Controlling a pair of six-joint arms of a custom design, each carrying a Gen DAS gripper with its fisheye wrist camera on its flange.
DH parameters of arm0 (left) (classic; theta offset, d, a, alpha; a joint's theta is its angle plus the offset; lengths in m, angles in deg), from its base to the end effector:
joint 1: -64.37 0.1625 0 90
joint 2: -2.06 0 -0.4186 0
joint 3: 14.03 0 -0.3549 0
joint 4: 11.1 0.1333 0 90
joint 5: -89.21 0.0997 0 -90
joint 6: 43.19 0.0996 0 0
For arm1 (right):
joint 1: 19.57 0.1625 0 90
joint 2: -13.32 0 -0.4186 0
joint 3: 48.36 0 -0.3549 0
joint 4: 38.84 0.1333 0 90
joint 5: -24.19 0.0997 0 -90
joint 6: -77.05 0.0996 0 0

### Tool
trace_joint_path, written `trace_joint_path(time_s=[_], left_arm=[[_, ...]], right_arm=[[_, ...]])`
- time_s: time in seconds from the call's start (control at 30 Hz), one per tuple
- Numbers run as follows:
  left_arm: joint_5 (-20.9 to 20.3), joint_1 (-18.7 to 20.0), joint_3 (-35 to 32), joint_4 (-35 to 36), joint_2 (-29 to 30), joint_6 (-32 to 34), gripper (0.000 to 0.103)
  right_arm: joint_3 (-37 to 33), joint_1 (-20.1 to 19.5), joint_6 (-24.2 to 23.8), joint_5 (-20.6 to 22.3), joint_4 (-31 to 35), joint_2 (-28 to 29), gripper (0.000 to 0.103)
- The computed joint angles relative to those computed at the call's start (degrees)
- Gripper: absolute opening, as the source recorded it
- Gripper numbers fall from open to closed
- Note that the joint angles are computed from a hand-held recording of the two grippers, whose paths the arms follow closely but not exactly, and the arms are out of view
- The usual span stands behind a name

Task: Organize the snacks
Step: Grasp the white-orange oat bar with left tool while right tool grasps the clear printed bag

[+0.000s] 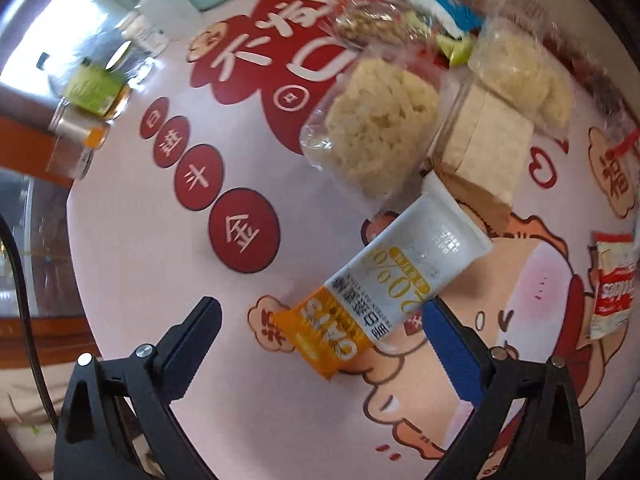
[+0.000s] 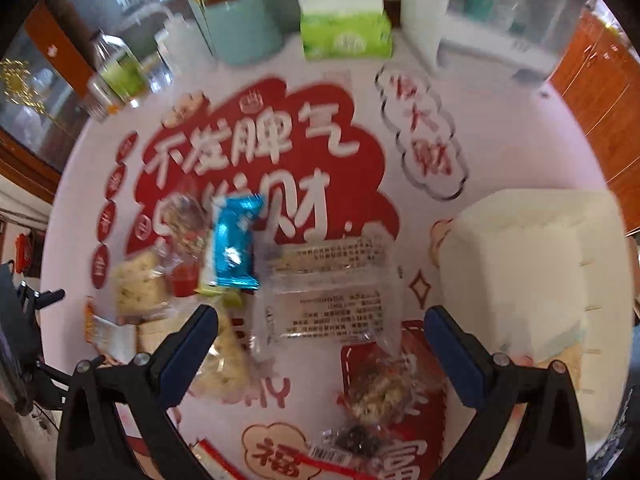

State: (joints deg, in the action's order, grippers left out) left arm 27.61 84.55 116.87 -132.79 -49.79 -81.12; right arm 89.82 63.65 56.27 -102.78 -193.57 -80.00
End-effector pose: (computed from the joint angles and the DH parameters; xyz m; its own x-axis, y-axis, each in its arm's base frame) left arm -0.2466 -0.2831 0.0106 -0.3711 0.6028 -0.7063 0.5168 0.7660 0.3822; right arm 0.0318 -0.3544 0.2891 -0.7586 -0.0534 0.6494 -0.1691 0.9786 -0.1171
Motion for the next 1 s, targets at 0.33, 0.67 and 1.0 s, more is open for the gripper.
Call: trace_joint_path(time_s=[0.33,0.67,1.0], left_arm=[[0.7,4.1,-0.8,-5.9,2.7,4.5,0.098],[-3.4,5.4,-1.9,-9.7,2.8,9.3,0.039],[-4.1,-2.0,2.4,-13.2,-1.8,-4.1,0.034]], right_arm=[[1.5,-1.3,-5.4,-8.6,-13.2,13.0,0.103],[3.1,-2.4,-6.2,-6.0,-16.4,12.2,0.080],[5.9,-1.7,-6.3,-2.3,-12.8,2.0,0.074]])
